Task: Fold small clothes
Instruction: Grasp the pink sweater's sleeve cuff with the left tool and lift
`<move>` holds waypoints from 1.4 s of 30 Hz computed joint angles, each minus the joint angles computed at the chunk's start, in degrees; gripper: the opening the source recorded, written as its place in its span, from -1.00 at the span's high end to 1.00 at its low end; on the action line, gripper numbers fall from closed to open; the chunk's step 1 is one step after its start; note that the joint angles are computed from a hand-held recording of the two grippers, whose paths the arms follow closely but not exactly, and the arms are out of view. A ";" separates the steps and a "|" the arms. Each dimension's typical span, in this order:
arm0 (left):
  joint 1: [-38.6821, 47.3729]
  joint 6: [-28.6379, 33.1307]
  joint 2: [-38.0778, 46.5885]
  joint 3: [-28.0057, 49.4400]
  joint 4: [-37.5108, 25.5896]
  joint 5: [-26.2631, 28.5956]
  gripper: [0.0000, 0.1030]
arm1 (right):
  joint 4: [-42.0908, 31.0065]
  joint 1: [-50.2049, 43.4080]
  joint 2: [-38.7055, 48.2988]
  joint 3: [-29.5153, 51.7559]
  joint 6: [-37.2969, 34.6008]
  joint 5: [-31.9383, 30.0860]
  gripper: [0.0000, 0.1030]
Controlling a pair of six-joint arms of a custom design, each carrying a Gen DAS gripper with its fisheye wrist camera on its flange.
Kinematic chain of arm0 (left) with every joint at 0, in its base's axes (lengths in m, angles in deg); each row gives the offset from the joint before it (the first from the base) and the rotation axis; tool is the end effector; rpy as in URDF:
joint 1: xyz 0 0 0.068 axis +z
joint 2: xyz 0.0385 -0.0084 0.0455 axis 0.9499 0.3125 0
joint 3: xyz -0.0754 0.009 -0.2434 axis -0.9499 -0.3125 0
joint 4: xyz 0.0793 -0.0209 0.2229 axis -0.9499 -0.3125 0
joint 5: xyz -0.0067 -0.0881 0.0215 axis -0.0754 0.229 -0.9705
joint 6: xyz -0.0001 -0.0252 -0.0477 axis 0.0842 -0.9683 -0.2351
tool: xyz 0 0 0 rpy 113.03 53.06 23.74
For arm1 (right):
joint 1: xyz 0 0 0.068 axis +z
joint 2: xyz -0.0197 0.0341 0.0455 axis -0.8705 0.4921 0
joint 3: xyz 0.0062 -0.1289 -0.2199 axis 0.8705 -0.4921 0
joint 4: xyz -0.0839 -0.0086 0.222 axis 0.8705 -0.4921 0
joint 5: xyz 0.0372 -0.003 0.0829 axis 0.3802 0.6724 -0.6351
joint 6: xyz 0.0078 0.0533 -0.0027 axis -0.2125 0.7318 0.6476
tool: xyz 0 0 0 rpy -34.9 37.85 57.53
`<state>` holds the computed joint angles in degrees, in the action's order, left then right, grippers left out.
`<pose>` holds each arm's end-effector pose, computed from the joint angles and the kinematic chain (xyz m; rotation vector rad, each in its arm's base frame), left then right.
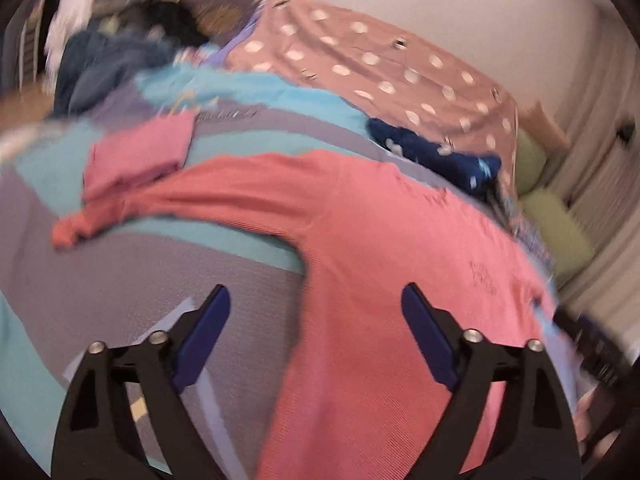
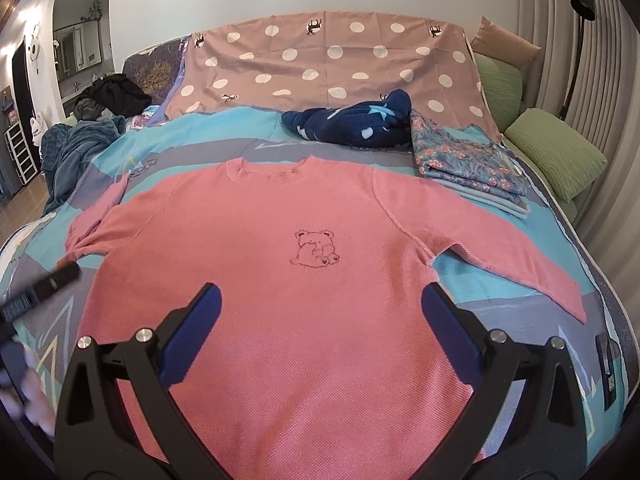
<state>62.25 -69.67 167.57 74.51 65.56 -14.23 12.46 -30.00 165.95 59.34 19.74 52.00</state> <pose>0.2973 -0.0491 0.2291 -0.4603 2.2724 -0.3433 0.3308 0.1817 0.2624 -0.1075 2.2786 0.0446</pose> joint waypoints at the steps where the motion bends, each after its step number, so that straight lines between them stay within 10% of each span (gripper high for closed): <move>1: 4.93 -2.26 0.20 -1.30 1.53 5.69 -0.53 | -0.07 -0.13 0.34 0.10 -0.02 -0.02 -0.96; 10: 30.69 -17.79 15.57 -2.47 15.23 30.62 -0.21 | -2.77 -2.30 4.37 2.58 0.55 -2.35 -0.96; 21: 41.70 -26.81 34.45 15.44 10.70 29.11 -0.15 | -4.03 -3.09 7.09 4.71 -0.72 -2.91 -0.96; 25: 44.05 -27.62 38.17 19.66 10.85 30.11 0.89 | -3.81 -3.37 7.30 4.81 -1.11 -3.14 -0.96; 26: 44.36 -27.57 37.82 19.34 11.55 30.40 0.89 | -3.50 -3.50 7.20 4.56 -1.31 -3.18 -0.96; 32: 40.88 -17.65 26.57 20.59 8.18 25.37 0.90 | -3.14 -4.46 7.17 4.15 -1.44 -3.56 -0.96; 42: 13.13 1.95 27.48 52.16 -10.40 18.54 0.89 | -0.20 -7.07 4.89 0.72 -1.70 -5.29 -0.96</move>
<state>75.38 -67.72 195.05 126.67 55.16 4.31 12.26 -37.07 170.84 60.06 18.04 46.70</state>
